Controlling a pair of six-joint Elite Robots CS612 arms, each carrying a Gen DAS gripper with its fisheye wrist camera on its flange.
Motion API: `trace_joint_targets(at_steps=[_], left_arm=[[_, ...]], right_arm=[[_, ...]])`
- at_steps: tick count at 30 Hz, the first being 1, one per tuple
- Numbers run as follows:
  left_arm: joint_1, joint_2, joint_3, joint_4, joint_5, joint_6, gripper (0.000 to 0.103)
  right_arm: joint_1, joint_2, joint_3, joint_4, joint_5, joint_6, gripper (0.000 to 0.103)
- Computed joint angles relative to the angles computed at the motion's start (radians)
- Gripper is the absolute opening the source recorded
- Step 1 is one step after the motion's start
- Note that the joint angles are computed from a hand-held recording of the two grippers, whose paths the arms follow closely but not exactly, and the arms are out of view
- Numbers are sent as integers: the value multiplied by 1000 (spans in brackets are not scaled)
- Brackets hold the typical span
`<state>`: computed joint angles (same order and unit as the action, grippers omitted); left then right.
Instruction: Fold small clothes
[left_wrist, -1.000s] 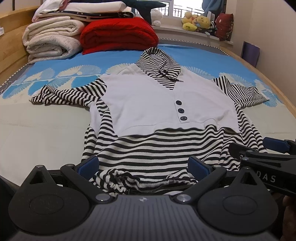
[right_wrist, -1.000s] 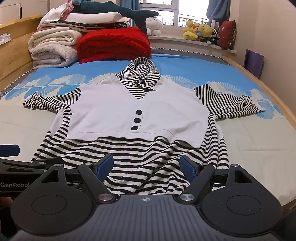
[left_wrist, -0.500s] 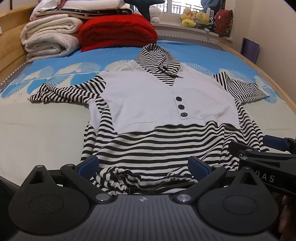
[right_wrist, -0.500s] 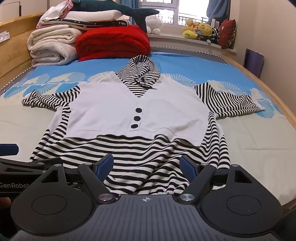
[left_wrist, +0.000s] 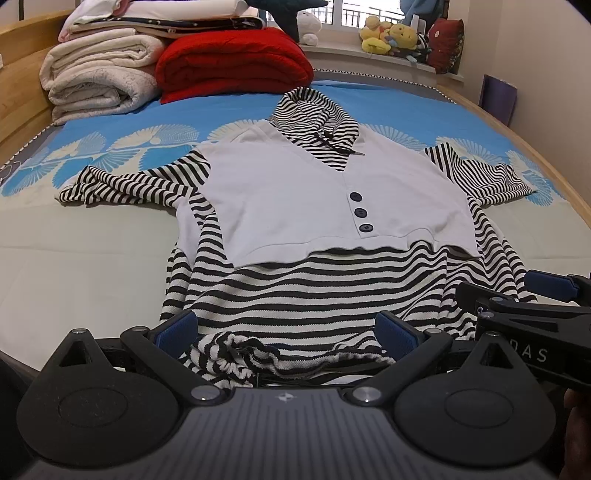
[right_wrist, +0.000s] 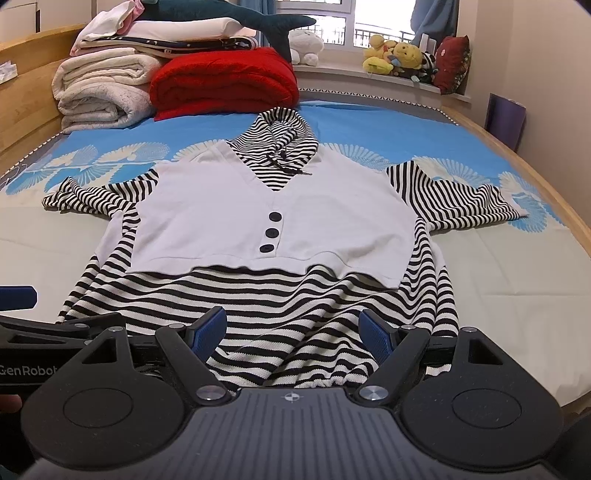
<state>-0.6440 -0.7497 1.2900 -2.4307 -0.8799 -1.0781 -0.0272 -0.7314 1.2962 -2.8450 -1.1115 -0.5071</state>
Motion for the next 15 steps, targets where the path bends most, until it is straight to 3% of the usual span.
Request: trace_joint_targets(at_steps=[15], left_arm=[[-5,4,-1,-30,38,16,102]], right_arm=[[-2,4,1,-48,8,28,80]])
